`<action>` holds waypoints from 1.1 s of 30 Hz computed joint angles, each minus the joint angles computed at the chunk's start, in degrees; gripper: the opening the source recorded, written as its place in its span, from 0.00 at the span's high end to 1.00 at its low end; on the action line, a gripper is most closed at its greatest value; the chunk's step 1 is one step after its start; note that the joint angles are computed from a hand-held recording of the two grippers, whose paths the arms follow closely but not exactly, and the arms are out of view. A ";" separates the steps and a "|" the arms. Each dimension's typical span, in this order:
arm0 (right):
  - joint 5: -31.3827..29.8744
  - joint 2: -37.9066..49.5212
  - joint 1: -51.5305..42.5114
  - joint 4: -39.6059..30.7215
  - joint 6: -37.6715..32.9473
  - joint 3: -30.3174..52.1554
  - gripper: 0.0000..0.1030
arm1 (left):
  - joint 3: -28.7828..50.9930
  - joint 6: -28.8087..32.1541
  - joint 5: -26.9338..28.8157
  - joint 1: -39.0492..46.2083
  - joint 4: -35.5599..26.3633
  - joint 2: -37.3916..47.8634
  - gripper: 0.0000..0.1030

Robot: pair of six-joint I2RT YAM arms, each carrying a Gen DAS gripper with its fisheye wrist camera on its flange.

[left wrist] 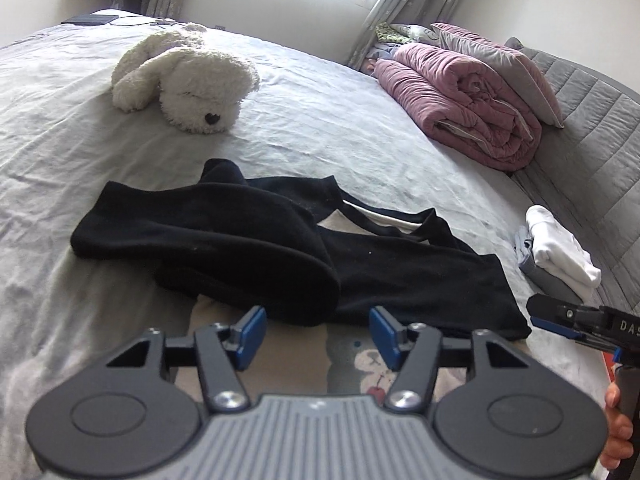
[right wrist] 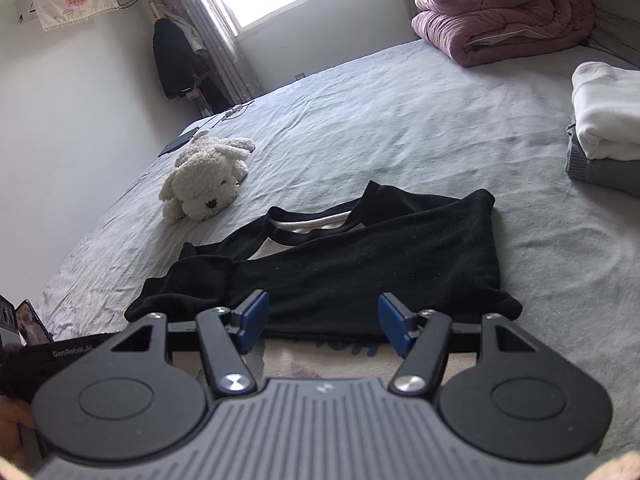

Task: Fold clothes
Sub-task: 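Lay the black sleeve over the shirt body and open the left gripper, then move the right gripper to the black shirt's side edge and grasp it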

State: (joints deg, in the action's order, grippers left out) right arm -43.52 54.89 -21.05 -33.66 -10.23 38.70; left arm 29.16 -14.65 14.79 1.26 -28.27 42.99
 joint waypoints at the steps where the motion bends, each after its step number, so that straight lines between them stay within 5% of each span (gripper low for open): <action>1: 0.39 -0.70 1.00 0.24 0.57 -0.23 0.37 | 0.72 0.63 0.58 1.22 -2.09 -0.65 0.38; 7: 7.16 -7.81 9.65 5.46 4.12 -4.88 0.37 | 0.97 8.81 8.17 13.41 -8.45 -3.10 0.36; 16: 26.43 -10.28 33.27 13.63 12.54 -9.38 0.37 | 0.46 15.59 4.65 20.18 -5.41 3.96 0.29; 24: 40.01 -1.06 52.18 22.68 13.52 -8.08 0.36 | 3.83 20.79 9.50 28.75 -8.65 10.66 0.24; 33: 44.91 14.14 60.53 29.01 12.00 -0.61 0.36 | 7.52 22.16 12.00 36.22 -10.48 12.86 0.24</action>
State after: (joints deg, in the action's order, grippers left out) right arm 1.39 69.03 39.48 -4.65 1.77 38.09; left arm 36.69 7.52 26.79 37.48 -38.75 55.85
